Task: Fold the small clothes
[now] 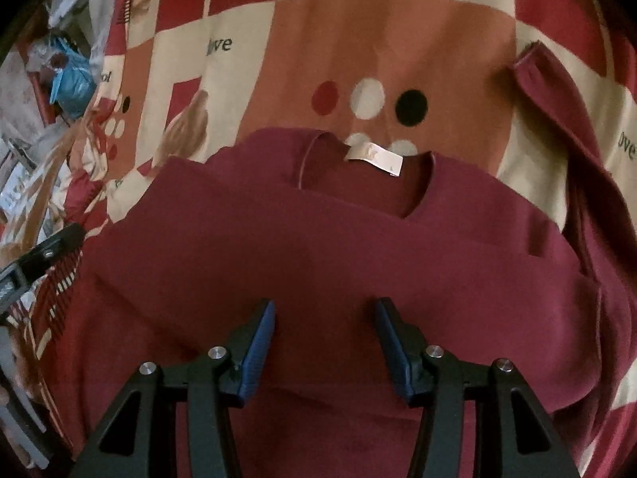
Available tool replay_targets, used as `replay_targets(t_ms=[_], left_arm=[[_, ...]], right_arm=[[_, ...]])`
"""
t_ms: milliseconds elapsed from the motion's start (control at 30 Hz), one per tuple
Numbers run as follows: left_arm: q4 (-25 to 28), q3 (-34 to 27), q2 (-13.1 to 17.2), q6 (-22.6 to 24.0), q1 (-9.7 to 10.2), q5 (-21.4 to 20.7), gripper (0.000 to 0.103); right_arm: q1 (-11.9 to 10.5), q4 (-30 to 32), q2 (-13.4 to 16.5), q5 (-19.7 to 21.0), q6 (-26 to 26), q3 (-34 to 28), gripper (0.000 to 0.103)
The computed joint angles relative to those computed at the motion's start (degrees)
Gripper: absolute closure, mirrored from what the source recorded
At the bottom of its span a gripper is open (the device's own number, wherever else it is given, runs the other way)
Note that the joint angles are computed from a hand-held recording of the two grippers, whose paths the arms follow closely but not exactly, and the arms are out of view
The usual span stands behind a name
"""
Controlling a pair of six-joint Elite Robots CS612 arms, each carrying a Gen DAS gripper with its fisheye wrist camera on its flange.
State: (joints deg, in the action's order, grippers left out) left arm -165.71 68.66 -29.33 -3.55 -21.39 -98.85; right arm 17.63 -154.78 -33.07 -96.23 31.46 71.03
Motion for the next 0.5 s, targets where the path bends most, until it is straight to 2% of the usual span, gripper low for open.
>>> replay_targets(t_ms=[67, 167, 233, 400, 500], left_arm=[[2.55, -0.89, 0.57, 0.88, -0.51, 1.07, 0.046], [6.25, -1.89, 1.24, 2.53, -1.3, 4.43, 0.045], [6.01, -1.91, 1.42, 2.42, -1.37, 4.94, 0.043], [4.17, -0.97, 0.89, 1.57, -1.28, 4.65, 0.043], [2.37, -0.31, 0.33, 0.93, -0.92, 3.3, 0.043]], right_arm=[[-0.17, -1.74, -0.69, 0.02, 0.71, 1.26, 0.052], [-0.23, -2.25, -1.65, -2.94, 2.7, 3.2, 0.051], [-0.7, -1.15, -1.76, -3.02, 4.4, 4.02, 0.05], [-1.42, -7.28, -3.35, -0.94, 4.26, 7.16, 0.05], [-2.06, -13.12, -4.98, -6.01, 6.97, 10.12, 0.048]])
